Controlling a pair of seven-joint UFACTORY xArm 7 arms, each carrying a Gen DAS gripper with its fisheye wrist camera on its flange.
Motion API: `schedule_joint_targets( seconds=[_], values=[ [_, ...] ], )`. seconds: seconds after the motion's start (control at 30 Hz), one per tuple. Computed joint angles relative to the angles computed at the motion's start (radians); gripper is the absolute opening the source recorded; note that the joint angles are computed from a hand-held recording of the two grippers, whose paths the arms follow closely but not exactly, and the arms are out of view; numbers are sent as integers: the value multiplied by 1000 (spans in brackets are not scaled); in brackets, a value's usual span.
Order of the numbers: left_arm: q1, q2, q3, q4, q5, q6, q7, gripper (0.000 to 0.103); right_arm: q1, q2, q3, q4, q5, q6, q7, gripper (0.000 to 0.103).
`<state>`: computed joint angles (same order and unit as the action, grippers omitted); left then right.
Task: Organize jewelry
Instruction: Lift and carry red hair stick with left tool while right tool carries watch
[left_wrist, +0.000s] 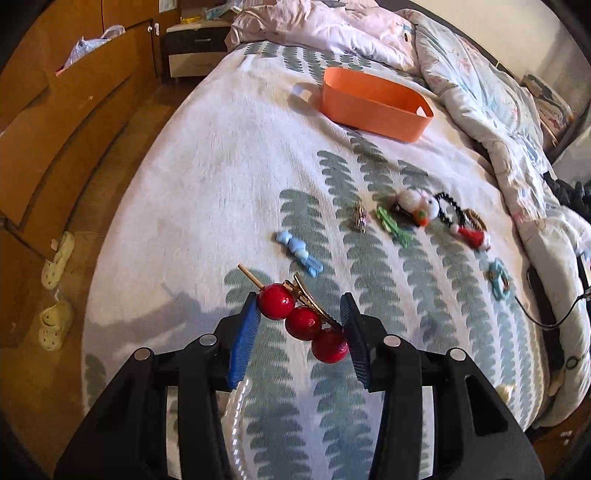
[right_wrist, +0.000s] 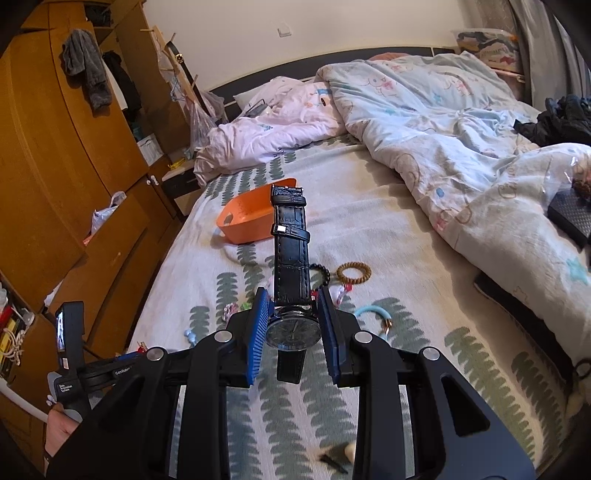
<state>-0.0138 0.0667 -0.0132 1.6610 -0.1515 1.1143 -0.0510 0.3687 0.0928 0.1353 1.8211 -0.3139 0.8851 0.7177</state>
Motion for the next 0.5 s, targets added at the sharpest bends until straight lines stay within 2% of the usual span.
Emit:
schedule_joint_targets(
  seconds=[0.3, 0.5],
  values=[
    [-24, -165, -8, -199, 6, -12, 48, 45, -16, -152, 41, -215, 52, -33, 38, 28],
    [-35, -241, -19, -306, 82, -59, 19, 45, -31, -226, 74, -331, 77, -32, 76, 28]
  ],
)
